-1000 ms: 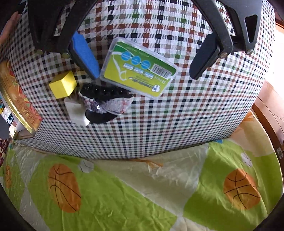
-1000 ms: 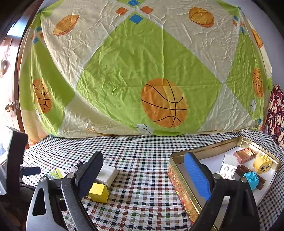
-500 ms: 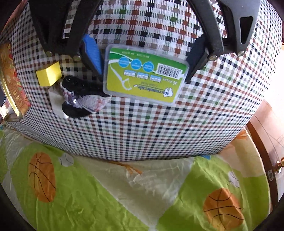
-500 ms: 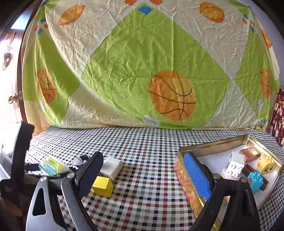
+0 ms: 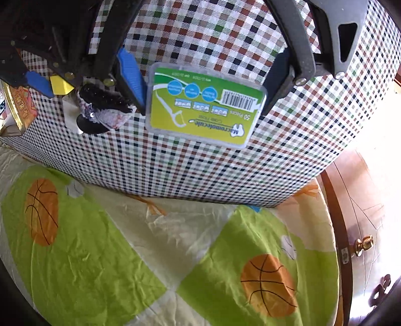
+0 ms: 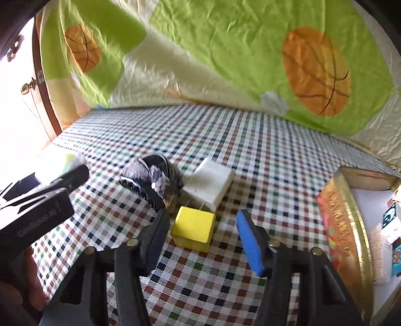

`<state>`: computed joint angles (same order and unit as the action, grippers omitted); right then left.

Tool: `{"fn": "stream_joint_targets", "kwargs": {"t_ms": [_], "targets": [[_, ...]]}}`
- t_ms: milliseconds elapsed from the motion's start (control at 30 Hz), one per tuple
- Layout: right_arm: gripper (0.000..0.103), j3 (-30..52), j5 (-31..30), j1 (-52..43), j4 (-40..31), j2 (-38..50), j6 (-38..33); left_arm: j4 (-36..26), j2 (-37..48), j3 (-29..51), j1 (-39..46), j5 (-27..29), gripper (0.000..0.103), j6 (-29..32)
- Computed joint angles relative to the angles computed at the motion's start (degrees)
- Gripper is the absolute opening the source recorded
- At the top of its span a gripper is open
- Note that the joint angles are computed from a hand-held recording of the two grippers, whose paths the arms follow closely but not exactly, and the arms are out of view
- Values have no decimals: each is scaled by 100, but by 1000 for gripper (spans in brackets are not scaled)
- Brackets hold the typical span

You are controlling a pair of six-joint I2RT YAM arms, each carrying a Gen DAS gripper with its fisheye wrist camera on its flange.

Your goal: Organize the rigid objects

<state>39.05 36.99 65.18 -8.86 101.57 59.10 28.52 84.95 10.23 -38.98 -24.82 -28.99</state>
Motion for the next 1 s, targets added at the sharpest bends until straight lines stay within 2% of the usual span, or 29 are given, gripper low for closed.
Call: {"fn": "stream_joint_targets", "kwargs": {"t_ms": [100, 200, 267, 367, 433, 533, 700, 867, 1000], "targets": [[32, -74, -93, -32, 164, 8, -54, -37, -29, -2, -100, -110, 85, -25], [31, -212, -69, 34, 279, -92, 9, -151, -161, -37, -207, -194, 85, -95], [31, -476, 64, 123, 590, -337, -4, -128, -195, -64, -214, -199, 85, -113], [31, -1071, 548, 475, 1473, -823, -159, 15, -378, -221, -315, -303, 85, -130], [31, -1379, 1041, 852, 1884, -1102, -262, 112, -626, -381, -567, -604, 85, -154], [31, -1403, 1653, 1246, 1700, -1202, -110, 250, -918, -552, -1158, -1365, 85, -178], [31, -1224, 2019, 1357, 1180, -1196, 187, 13, -1064, -516, -2016, -2468, 85, -364], [31, -975, 2530, 1596, 2, -1128, 1015, -505, -1007, -302, -2316, -2849, 85, -716], [31, -715, 2777, 1793, -886, -975, 1652, -565, -894, -266, -2368, -2838, 85, -945]]}}
